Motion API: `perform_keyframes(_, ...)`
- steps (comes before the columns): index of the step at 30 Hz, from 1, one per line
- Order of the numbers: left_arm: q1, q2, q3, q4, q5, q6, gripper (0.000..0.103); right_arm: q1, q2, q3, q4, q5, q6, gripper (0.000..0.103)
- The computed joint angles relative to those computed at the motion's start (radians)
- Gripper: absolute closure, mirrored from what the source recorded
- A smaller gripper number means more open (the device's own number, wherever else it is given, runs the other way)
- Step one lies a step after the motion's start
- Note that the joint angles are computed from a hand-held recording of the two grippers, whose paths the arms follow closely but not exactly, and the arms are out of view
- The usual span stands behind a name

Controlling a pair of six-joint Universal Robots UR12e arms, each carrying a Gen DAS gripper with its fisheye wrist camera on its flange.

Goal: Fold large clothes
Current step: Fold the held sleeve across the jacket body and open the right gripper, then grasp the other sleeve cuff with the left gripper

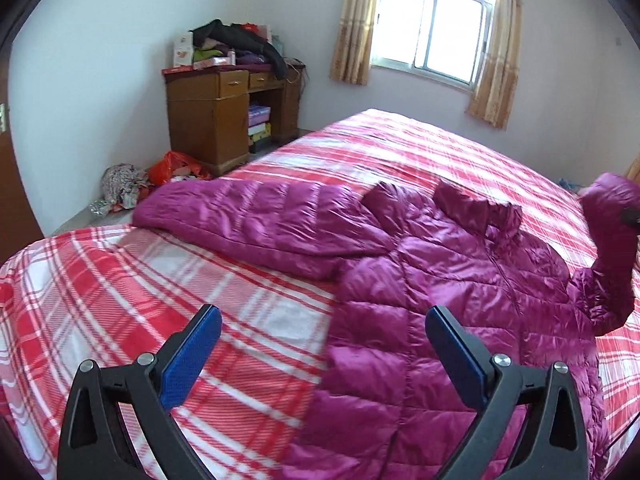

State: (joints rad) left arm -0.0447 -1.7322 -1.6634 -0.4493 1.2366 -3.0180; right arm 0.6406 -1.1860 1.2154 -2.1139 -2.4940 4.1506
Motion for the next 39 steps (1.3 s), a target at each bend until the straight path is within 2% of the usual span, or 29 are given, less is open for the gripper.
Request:
perform_keyframes(2,0.008,0.0,-0.004,0.014,0.013,-0.001,0.001,-0.004,0.054,-0.041,-0.079,0.075,-0.073,0.092)
perform_keyframes(4,0.019,-0.002,-0.006,0.02,0.009,-0.002,0.001,-0.006,0.111,-0.089,-0.117,0.142,-0.126,0.092)
perform_keyframes(8,0.036,-0.01,-0.002,-0.001,0.003,0.002,0.001,-0.009,0.216,-0.194,-0.112,0.239,-0.177,0.092)
perform_keyframes(11,0.039,-0.019,0.003,-0.008,0.011,0.01,0.001,-0.016,0.257,-0.221,-0.123,0.299,-0.189,0.09)
perform_keyframes(13,0.04,-0.024,0.006,-0.014,0.012,0.013,0.001,-0.023,0.266,-0.208,-0.173,0.344,-0.2,0.082)
perform_keyframes(14,0.039,-0.028,0.009,-0.021,0.012,0.013,0.001,-0.027,0.267,-0.201,-0.197,0.37,-0.199,0.072)
perform_keyframes(15,0.038,-0.031,0.012,-0.027,0.01,0.014,0.001,-0.037,0.26,-0.18,-0.237,0.427,-0.202,0.061)
perform_keyframes(16,0.037,-0.033,0.014,-0.03,0.009,0.017,0.001,-0.046,0.253,-0.164,-0.27,0.488,-0.201,0.036)
perform_keyframes(17,0.034,-0.035,0.016,-0.032,0.012,0.021,0.001,-0.055,0.242,-0.143,-0.313,0.548,-0.196,0.03)
perform_keyframes(19,0.026,-0.037,0.021,-0.035,0.017,0.036,0.001,-0.062,0.206,-0.082,-0.424,0.596,-0.192,0.03)
perform_keyframes(21,0.018,-0.04,0.026,-0.032,0.019,0.051,0.001,-0.055,0.165,-0.022,-0.528,0.558,-0.221,0.034)
perform_keyframes(23,0.005,-0.042,0.035,-0.027,0.019,0.069,0.001,-0.045,0.125,0.018,-0.537,0.464,-0.249,0.052)
perform_keyframes(26,-0.024,-0.054,0.06,-0.009,0.007,0.085,0.001,-0.038,0.063,0.064,-0.403,0.263,-0.209,0.063)
perform_keyframes(28,-0.056,-0.07,0.086,0.004,0.021,0.094,0.001,-0.047,0.027,0.09,-0.264,0.16,-0.115,0.066)
perform_keyframes(29,-0.076,-0.081,0.1,0.017,0.041,0.099,0.001,-0.055,0.008,0.107,-0.194,0.138,-0.05,0.066)
perform_keyframes(31,-0.118,-0.107,0.13,0.039,0.093,0.104,0.001,-0.073,-0.023,0.141,-0.112,0.147,0.046,0.066)
perform_keyframes(33,-0.158,-0.139,0.169,0.025,0.144,0.111,0.001,-0.087,-0.043,0.173,-0.066,0.183,0.11,0.066)
perform_keyframes(36,-0.209,-0.191,0.224,-0.039,0.281,0.1,0.001,-0.107,-0.072,0.241,-0.113,0.284,0.152,0.066)
perform_keyframes(38,-0.231,-0.222,0.254,-0.104,0.376,0.085,0.001,-0.108,-0.066,0.25,-0.122,0.302,0.159,0.066)
perform_keyframes(39,-0.234,-0.232,0.265,-0.145,0.392,0.071,0.001,-0.105,-0.061,0.25,-0.111,0.297,0.158,0.066)
